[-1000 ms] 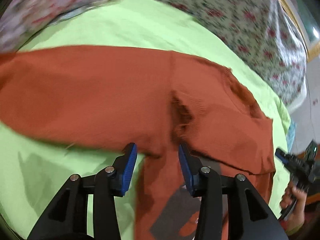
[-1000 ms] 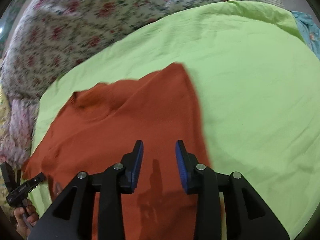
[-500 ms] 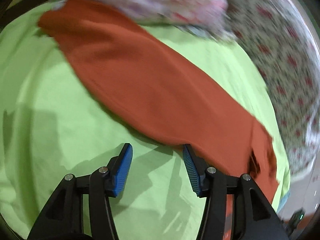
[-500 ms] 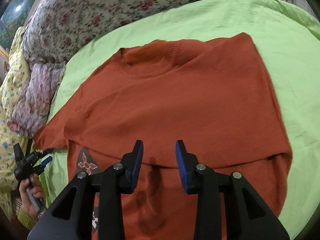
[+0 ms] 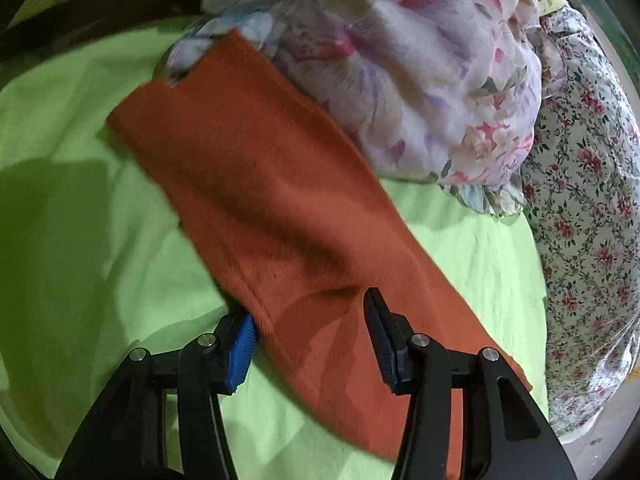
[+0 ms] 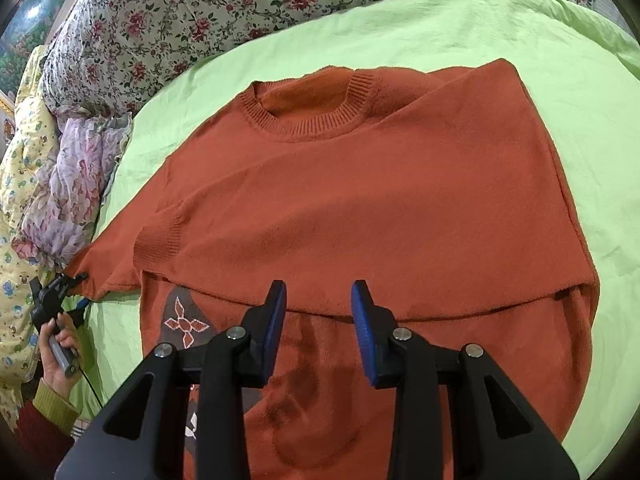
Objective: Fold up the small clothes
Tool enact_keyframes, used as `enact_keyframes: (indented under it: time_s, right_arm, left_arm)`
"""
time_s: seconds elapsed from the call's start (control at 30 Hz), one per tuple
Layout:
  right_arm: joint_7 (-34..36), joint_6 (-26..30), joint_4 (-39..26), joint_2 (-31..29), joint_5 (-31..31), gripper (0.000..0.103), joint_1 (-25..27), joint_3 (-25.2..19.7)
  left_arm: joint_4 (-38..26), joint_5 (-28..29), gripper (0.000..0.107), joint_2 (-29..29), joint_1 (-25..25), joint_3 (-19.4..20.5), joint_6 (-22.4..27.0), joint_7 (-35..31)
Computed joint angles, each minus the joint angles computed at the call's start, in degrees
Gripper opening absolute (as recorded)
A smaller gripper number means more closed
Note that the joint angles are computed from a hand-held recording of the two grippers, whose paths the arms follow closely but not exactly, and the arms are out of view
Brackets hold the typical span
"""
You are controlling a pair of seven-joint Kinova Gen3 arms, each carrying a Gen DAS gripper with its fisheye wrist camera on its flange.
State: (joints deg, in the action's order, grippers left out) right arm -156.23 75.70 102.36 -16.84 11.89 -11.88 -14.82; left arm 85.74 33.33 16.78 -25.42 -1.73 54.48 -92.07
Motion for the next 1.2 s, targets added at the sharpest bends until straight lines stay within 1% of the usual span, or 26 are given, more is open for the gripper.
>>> enact_keyframes:
  time_s: [0.03,0.07,0.1,0.13,0.23,0.33,0.4,0.5,0.63,0.8,0.87,0.97,1.03,1.13,1.17,1.2]
  right_arm:
    - [-0.02,-0.22,0.11,-0.05,-0.22,0.035,-0.05,0.04]
    - [0.04,-0.37,0.12,0.03,-0.38,0.035,-0.10,0.05]
    - [0.09,-0.47,0.12,0.13,-0.50,0.035,-0.17,0.01]
    - [0.20,-0.65,0.17,0.25,-0.62,0.035,-0.29,-0.03]
    - [0.72,-0.85,0.18,0.24,-0.74,0.035,-0.58,-0.02]
    - [0.97,-1.04,0.45,-0.55,-0.76,0.035,-0.51,0.04]
    - [0.87,-1.05,0.71,-1.18,-0.74,0.035,-0.19,0.00]
    - [0.61,-1.32,1.47,-2.54,-1.13,0.035,0.63,0.29]
    - [0.44,-1.46,2.66,-4.97,-1.87,0.035,2.21,0.53]
    - [0.32,0.02,3.78,-8.55,-2.49,0.035,4.70,0.35]
    - [0.42,1.09,4.18,-10.35,-2.67,0.035,5.92,0.46]
    - [0.86,3.10,4.65,-13.19,-2.83,0.035,8.04,0.84]
    - [1.32,4.29,5.01,-15.09,-3.06,0.035,9.51,1.43]
    - [2.35,5.72,5.44,-17.37,-3.50,0.035,11.55,2.37]
    - [2.80,6.11,5.55,-17.97,-3.66,0.035,12.14,2.75]
    - [3.33,6.38,5.60,-18.40,-3.83,0.035,12.66,3.19]
  left_arm:
    - [0.06,-0.65,0.023,-0.25,0.43,-0.01,-0.73,-0.17]
    - [-0.25,-1.16,0.012,-0.22,0.69,0.17,-0.74,-0.74]
    - [-0.32,-1.92,0.007,-0.43,1.22,0.15,-0.95,-0.54]
    - [0.14,-2.37,0.005,-0.99,1.64,0.12,-1.72,-0.52]
    - [1.06,-2.81,0.003,-3.10,3.09,0.56,-3.27,-0.97]
    - [1.69,-0.98,0.003,-6.07,4.06,1.45,-3.66,-4.67]
    - [1.13,-1.30,0.003,-7.46,6.49,2.00,-3.79,-5.46]
    - [0.41,-0.18,0.003,-9.13,9.94,3.17,-2.56,-7.88]
    - [-0.68,0.77,0.003,-9.66,16.15,5.55,-1.22,-9.92]
    - [-2.42,-1.37,0.003,-8.13,26.18,9.59,-1.74,-9.51]
    - [-4.10,-3.62,0.003,-6.27,30.88,11.32,-2.30,-7.86]
    - [-5.23,-6.31,0.003,-4.21,36.60,13.45,-3.29,-7.31]
    - [-6.28,-8.81,0.004,-2.31,40.36,14.35,-4.05,-6.27]
    - [-9.01,-14.35,0.005,1.59,46.05,14.74,-3.07,-3.41]
    - [-9.58,-15.84,0.006,2.70,47.29,14.65,-2.29,-2.68]
    - [-10.22,-16.71,0.011,3.78,48.14,14.73,-1.46,-2.29]
